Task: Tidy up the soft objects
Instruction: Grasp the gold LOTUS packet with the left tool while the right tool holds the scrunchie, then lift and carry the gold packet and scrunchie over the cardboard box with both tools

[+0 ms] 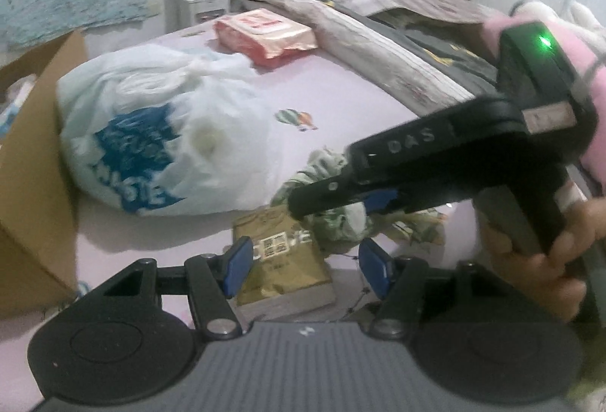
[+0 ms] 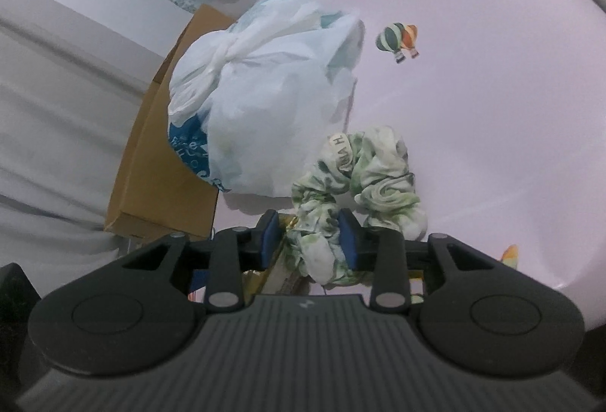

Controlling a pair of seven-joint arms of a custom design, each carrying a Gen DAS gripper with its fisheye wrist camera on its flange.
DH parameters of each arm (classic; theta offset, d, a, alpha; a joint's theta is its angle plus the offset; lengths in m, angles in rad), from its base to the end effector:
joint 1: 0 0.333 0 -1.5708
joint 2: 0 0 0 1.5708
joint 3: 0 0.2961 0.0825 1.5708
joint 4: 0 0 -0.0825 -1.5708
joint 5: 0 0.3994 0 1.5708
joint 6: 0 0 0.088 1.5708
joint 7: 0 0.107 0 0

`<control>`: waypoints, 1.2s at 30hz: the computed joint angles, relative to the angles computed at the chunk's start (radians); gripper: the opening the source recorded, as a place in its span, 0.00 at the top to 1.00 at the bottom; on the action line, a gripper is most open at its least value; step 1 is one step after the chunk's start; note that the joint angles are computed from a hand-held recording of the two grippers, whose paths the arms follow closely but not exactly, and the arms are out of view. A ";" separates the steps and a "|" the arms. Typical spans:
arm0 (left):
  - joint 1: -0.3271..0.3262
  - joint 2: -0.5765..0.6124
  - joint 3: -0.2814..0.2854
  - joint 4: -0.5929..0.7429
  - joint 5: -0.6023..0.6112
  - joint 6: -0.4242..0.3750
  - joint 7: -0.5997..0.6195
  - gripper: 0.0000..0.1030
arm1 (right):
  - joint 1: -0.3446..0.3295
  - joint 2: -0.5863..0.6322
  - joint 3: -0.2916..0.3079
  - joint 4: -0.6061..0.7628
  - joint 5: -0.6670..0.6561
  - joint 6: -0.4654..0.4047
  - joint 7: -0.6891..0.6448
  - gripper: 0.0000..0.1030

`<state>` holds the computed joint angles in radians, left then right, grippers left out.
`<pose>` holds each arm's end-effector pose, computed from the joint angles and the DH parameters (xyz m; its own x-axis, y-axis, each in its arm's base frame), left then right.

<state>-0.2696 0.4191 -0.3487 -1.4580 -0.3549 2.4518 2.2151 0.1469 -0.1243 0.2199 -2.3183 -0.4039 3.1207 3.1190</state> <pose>0.6195 -0.3867 0.5011 -0.8466 -0.5256 0.0837 -0.4440 0.6107 -0.6557 0.5026 0.2322 0.4688 -0.3594 -0.6010 -0.7138 -0.5486 0.7549 -0.3594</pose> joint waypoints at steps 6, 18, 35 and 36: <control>0.020 -0.022 0.002 -0.024 -0.035 0.005 -0.019 0.32 | -0.121 -0.102 0.102 -0.031 -0.194 -0.050 0.183 0.48; -0.051 0.065 0.045 0.085 0.109 -0.021 -0.132 0.33 | -0.151 -0.208 0.157 -0.033 -0.261 -0.263 0.171 0.35; -0.029 0.106 0.054 0.129 0.188 -0.046 -0.276 0.45 | 0.128 0.067 -0.066 0.246 -0.231 -0.529 -0.239 0.31; -0.028 0.109 0.052 0.136 0.187 -0.056 -0.272 0.42 | 0.136 0.072 -0.074 0.249 -0.228 -0.530 -0.248 0.31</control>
<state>-0.2971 0.5277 -0.2964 -1.3221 -0.1675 2.3958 1.9429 0.2828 -0.0527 0.1464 -2.0694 -0.6321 2.5906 2.8714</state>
